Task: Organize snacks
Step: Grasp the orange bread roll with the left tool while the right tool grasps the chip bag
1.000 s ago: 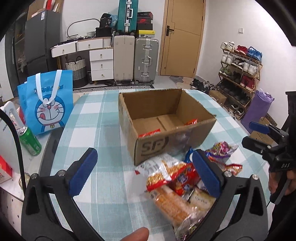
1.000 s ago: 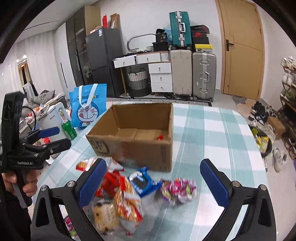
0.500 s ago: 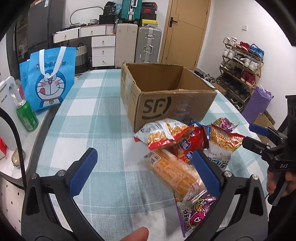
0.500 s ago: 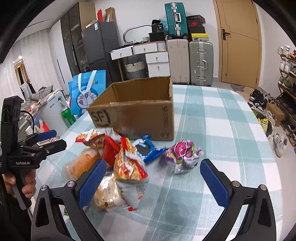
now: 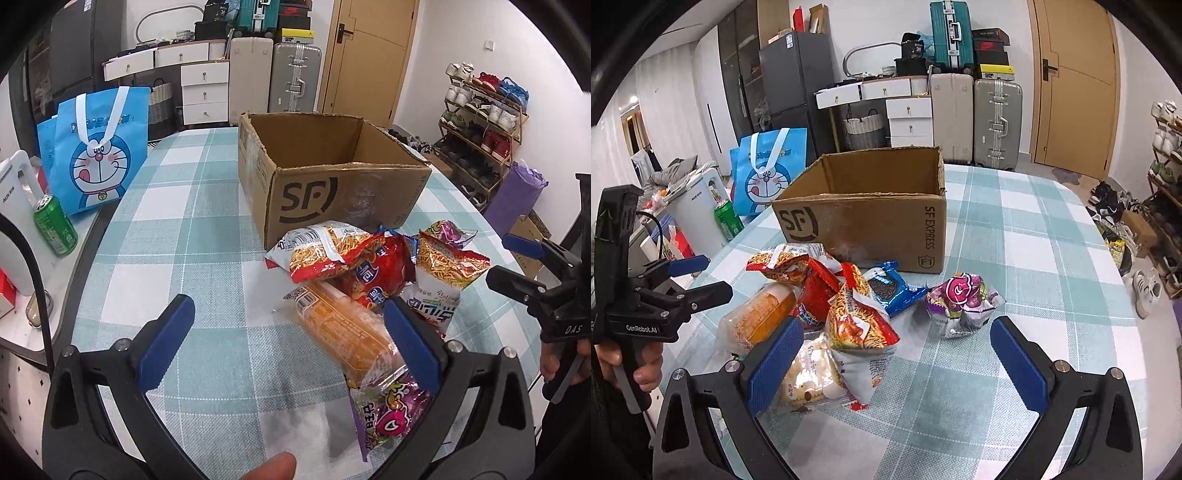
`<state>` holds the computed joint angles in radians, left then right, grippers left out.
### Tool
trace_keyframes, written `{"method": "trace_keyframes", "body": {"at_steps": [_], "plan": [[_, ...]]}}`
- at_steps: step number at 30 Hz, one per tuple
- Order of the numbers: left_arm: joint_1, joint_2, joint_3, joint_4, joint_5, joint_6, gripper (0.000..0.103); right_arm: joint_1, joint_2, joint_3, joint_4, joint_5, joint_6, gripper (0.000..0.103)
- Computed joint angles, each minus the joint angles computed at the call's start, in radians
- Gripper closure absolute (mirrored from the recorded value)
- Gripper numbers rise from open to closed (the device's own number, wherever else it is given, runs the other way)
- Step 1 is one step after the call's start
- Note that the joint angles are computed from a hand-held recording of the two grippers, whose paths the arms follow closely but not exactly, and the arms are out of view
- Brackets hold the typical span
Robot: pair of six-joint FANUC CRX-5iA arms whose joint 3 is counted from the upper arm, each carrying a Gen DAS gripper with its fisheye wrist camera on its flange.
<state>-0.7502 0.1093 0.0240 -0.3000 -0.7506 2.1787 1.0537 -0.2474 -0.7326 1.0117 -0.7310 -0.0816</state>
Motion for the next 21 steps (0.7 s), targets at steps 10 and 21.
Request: {"method": "trace_keyframes", "body": {"at_steps": [10,21], "plan": [[0.002,-0.054,-0.037,-0.001,0.017,-0.004,0.001,0.031,0.0,-0.01,0.021,-0.02,-0.014,0.0],[0.021,0.003,-0.048,0.099,0.04,-0.061,0.001,-0.031,0.05,-0.029,-0.007,0.126,-0.032,0.0]]}}
